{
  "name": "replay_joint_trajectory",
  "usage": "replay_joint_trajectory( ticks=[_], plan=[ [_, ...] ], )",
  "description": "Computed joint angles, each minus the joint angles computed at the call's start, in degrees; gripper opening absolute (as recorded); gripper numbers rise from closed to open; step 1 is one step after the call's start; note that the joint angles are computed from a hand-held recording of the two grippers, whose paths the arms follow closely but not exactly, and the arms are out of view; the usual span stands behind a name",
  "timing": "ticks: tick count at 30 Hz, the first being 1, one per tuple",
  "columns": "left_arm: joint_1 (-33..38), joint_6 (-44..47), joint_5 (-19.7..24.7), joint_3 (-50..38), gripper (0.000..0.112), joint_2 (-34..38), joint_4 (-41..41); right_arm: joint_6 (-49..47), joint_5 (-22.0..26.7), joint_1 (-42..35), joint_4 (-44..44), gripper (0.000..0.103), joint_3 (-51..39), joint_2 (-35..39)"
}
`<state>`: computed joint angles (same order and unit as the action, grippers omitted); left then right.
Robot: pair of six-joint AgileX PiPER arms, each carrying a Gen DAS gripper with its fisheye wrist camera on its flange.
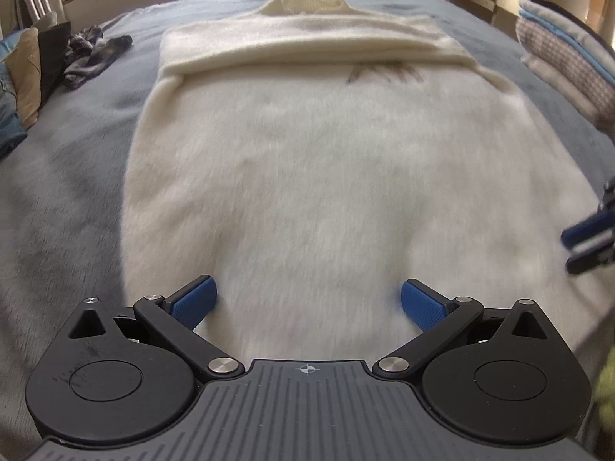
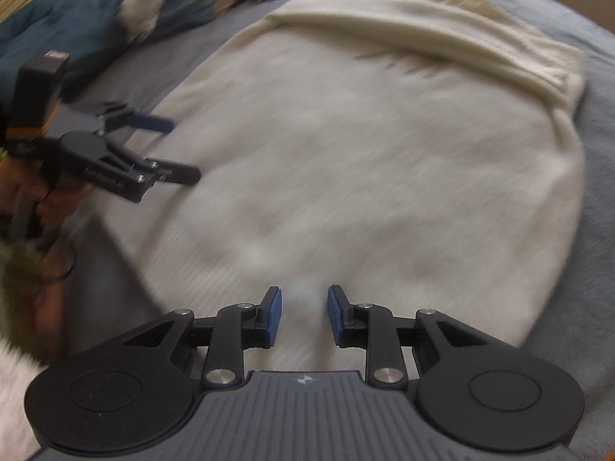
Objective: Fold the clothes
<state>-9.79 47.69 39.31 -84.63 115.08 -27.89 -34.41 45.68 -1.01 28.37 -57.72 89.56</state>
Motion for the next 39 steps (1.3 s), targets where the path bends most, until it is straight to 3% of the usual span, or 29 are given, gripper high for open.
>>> replay_joint_trajectory(
  ticks=[4, 13, 16, 22, 26, 32, 39],
  plan=[
    [1.51, 3.01, 2.91, 2.39, 0.103, -2.26, 1.92, 1.20, -0.28, -0.02, -1.10, 0.028, -0.79, -0.87],
    [3.60, 3.71, 9.09, 4.02, 0.103, -5.51, 9.46, -2.91, -5.57, -0.31, 10.46, 0.028, -6.14, 6.05],
    [5.58, 2.05, 12.75, 2.38, 0.101, -5.85, 11.19, -5.33, -7.34, 0.51, 14.56, 0.028, -6.60, 7.51],
    [7.59, -0.44, 13.96, -4.25, 0.101, -6.12, 8.86, -7.58, -10.39, 1.04, 19.33, 0.028, -8.32, 9.27],
    [4.14, -3.69, 12.73, -10.53, 0.101, -3.00, 7.29, -2.98, -12.65, 2.31, 15.29, 0.028, -10.41, 9.88],
    [-3.00, -13.29, 7.19, -19.65, 0.099, 4.48, 9.57, 7.72, -15.26, 2.87, 4.95, 0.028, -12.20, 9.91],
    [-3.94, -19.22, 10.14, -27.67, 0.098, 11.02, 10.23, 13.73, -15.76, 0.27, 1.42, 0.028, -11.47, 10.23]
  ],
)
